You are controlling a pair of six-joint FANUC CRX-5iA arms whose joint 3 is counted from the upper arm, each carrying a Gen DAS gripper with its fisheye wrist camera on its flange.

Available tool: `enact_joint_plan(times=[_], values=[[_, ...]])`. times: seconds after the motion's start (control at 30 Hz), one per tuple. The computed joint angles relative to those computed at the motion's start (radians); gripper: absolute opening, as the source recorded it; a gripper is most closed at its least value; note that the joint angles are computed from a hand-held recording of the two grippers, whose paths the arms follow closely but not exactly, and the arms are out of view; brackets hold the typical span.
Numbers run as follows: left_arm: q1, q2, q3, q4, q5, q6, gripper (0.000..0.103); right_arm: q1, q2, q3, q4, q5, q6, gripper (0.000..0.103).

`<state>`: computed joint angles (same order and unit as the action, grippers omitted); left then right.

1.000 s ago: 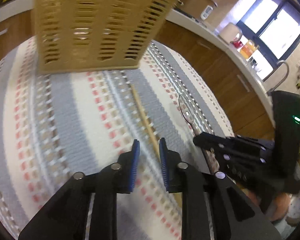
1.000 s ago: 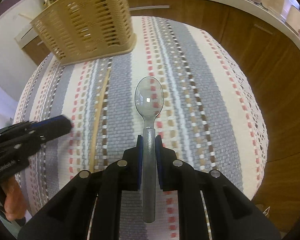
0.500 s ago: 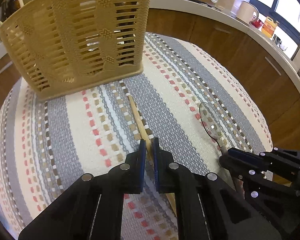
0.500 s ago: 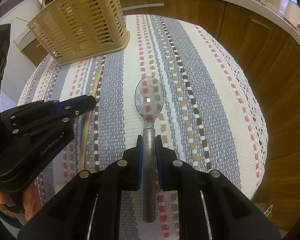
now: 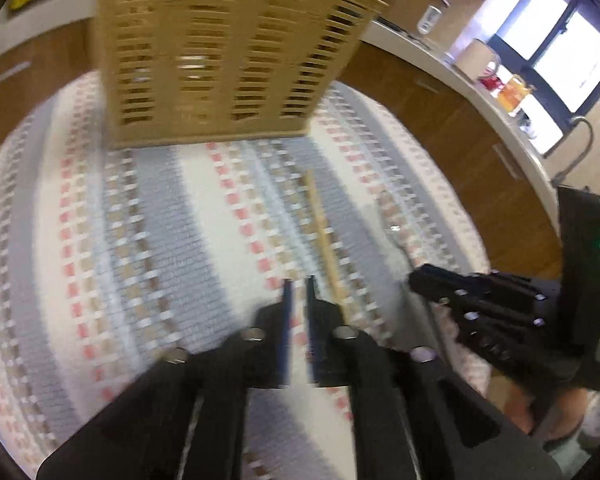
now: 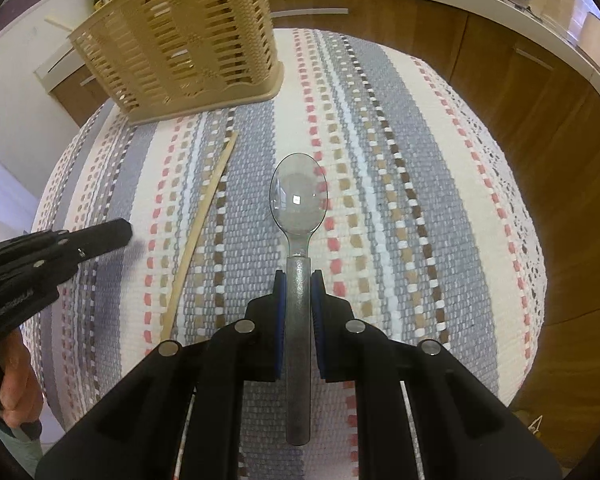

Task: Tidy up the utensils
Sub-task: 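Grasp a chopstick with the left tool while the right tool holds the clear spoon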

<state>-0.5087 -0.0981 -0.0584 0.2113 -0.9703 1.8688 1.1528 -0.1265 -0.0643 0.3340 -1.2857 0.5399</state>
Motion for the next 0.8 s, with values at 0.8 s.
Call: enact_joint_plan(times=[0.8], values=[[-0.135, 0.082, 0.222, -0.341, -0.232, 0.131, 0.003, 0.003, -0.001, 0.009, -0.010, -0.012, 0.028, 0.010]])
